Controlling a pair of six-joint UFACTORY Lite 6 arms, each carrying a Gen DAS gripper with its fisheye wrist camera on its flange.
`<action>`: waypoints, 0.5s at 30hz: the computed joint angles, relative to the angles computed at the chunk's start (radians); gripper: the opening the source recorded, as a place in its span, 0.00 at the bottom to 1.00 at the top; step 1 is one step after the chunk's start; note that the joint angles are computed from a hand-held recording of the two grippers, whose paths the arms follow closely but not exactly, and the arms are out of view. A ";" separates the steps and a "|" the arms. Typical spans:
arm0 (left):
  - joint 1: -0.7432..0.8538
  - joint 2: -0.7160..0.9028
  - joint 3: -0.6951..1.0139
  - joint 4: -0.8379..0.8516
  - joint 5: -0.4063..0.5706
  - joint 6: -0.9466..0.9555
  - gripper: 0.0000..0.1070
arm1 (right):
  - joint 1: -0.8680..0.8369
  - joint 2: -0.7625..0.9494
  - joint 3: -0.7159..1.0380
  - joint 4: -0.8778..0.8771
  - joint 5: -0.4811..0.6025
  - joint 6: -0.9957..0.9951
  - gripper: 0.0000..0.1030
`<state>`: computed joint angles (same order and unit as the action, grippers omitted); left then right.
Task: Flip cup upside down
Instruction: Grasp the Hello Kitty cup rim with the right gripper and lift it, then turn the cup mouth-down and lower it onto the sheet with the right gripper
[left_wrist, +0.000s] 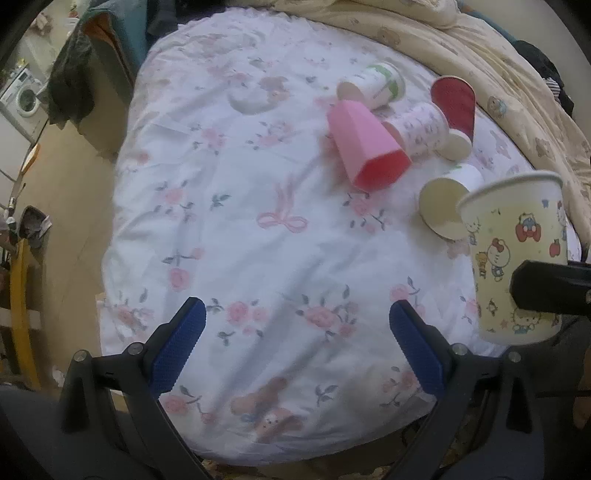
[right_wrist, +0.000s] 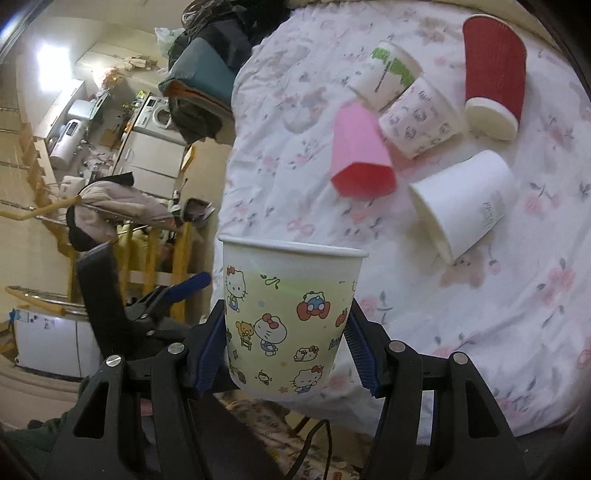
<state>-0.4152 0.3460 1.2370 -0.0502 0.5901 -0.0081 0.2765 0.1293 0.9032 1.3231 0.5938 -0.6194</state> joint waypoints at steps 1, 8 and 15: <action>-0.005 0.004 0.002 -0.009 0.002 0.008 0.92 | 0.000 0.002 0.002 0.006 0.004 -0.006 0.61; -0.023 -0.025 -0.018 -0.175 0.012 0.191 0.92 | 0.018 0.031 0.021 0.006 0.003 -0.001 0.61; -0.032 -0.041 -0.021 -0.305 0.045 0.326 0.91 | 0.036 0.057 0.036 -0.001 -0.006 0.005 0.61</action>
